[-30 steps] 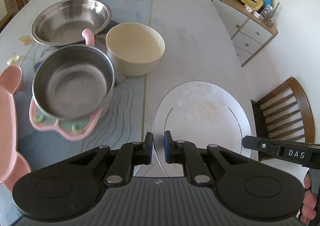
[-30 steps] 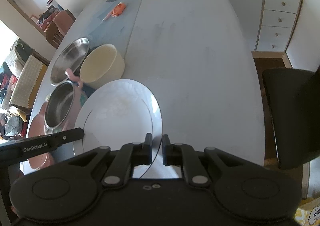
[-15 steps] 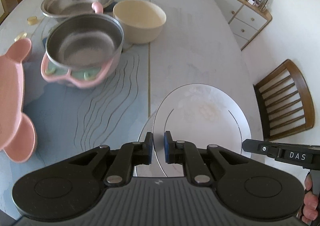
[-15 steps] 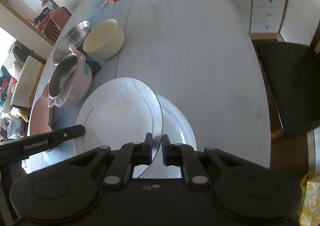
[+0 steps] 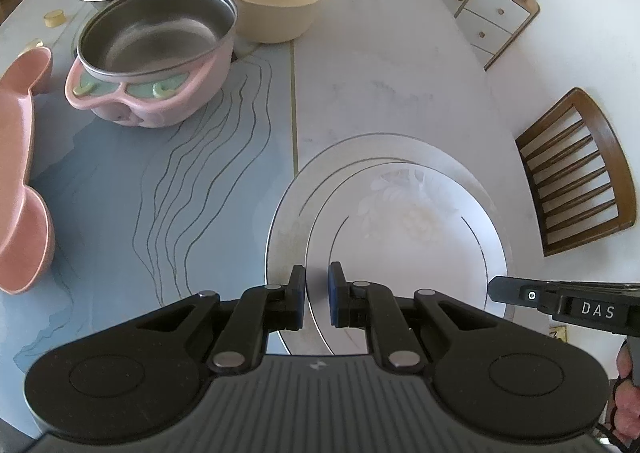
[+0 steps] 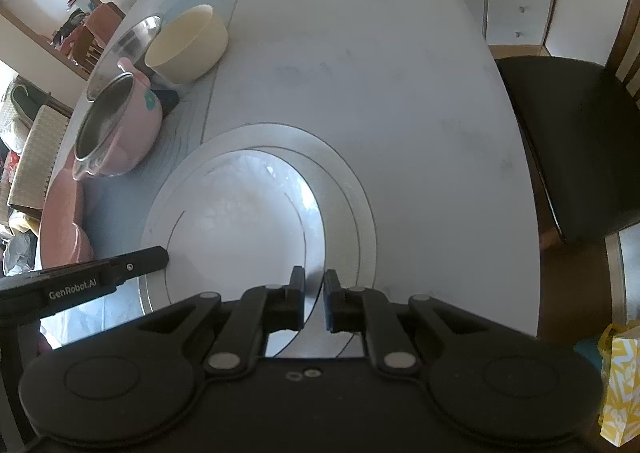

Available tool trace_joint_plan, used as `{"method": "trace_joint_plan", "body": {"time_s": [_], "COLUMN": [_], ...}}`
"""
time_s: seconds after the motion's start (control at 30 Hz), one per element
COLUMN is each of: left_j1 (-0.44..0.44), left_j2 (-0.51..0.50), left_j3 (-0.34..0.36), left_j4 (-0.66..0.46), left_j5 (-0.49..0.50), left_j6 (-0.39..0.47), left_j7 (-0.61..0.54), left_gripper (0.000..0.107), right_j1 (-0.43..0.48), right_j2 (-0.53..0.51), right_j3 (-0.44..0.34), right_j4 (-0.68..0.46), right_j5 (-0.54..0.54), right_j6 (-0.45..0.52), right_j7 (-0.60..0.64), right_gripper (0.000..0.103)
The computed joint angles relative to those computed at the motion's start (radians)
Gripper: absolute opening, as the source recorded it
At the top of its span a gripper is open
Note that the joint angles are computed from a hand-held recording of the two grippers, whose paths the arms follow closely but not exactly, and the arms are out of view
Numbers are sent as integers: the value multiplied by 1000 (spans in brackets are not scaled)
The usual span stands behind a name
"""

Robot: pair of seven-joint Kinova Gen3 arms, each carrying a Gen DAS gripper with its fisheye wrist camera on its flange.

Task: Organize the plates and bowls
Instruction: 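Lift the small white plate with both grippers and carry it over the large plate, then lower the small plate onto the large plate and open both grippers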

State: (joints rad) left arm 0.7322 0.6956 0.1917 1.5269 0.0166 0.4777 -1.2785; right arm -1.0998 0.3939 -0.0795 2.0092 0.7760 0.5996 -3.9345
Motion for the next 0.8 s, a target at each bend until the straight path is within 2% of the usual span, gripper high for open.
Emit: {"method": "trace_joint_plan", "body": {"time_s": [0.23,0.57,0.7,0.8], "left_j1": [22,6,-13,-15], "left_j2": [9,21,34,38], "left_j3": [-19,4,16,17], "left_j4": [-5,-27,-51,-62], "left_j5": [-18,-7,15,22], "left_j6": [-2,23,53,69], "left_j7": [13,4,-7,-11], "left_gripper": [10,10,10,10], "right_j1": [-4,-13,-11,5], "right_j2": [21,14,7,9], "right_j3": [7,46,56,43], "right_j4": [-2,30,43,31], "right_j5": [-3,-1,2,-19], "right_j6": [-19,-74,-104,-98], "right_j7": [-5,-52,-80,-39], "right_gripper": [10,11,15,18]}}
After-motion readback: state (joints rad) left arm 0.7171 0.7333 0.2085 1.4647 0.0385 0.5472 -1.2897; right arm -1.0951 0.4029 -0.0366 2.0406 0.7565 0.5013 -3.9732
